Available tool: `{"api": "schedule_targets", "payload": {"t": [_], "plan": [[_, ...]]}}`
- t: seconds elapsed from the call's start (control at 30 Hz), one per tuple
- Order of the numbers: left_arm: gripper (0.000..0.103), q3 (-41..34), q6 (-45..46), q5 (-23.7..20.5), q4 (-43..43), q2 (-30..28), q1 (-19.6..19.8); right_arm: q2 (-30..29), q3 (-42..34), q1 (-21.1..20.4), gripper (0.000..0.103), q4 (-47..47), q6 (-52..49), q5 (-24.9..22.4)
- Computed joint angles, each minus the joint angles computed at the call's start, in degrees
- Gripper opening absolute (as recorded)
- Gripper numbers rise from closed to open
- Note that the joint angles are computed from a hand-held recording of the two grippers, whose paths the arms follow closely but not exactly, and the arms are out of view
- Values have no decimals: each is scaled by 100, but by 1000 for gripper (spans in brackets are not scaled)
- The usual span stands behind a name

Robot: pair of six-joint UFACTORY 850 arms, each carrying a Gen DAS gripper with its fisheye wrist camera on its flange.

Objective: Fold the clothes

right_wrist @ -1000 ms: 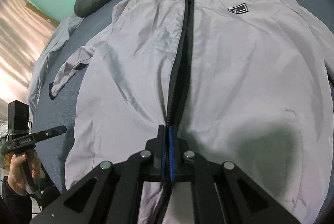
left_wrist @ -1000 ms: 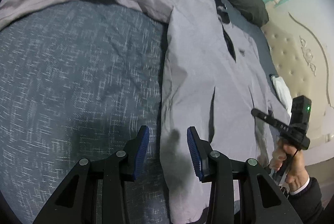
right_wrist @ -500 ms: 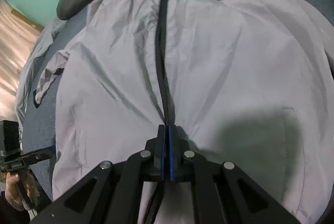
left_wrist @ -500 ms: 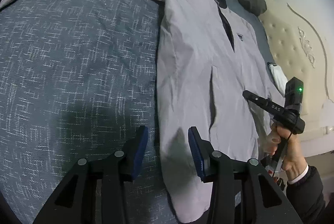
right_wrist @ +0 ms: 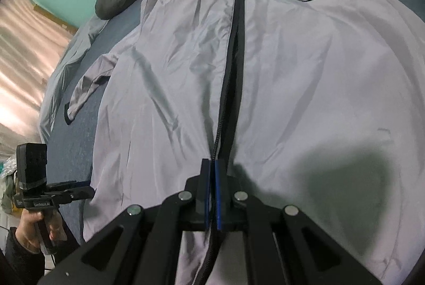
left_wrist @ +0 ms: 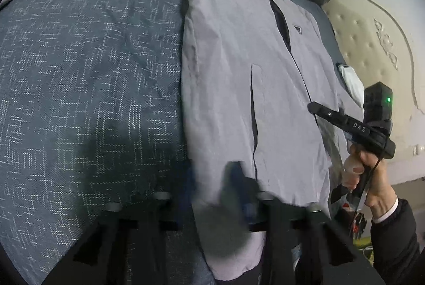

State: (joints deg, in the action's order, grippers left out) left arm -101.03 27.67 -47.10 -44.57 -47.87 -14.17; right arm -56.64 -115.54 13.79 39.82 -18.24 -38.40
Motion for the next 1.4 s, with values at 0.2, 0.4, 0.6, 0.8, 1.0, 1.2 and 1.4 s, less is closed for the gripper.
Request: {"api": "schedule_targets", "payload": {"t": [0.2,0.4,0.6,0.8,1.0,1.2,1.4], "plan": [[4,187,179,-6,-5,195,100,-3,-27,-13,3,-20,-75,-84],[4,158,14,-35,221,133,178,96,61,-81,6,12,-159,-508],[4,205,-44,7,300,165,164,579,595,-123,17,-215,-500,-674],[4,144,-282,23,550,108,134,1045,1155,-167,27,-714,-631,-640],[8,371,-392,152,487,331,113,1249,1478,-224,27,-1073,-433,-506],[35,655,-304,324,353,700,212,1618,1967,-493,28,-582,-631,-146],[36,910,-132,230,361,876,281,2157,2693,-986,40,-403,-533,132]]}}
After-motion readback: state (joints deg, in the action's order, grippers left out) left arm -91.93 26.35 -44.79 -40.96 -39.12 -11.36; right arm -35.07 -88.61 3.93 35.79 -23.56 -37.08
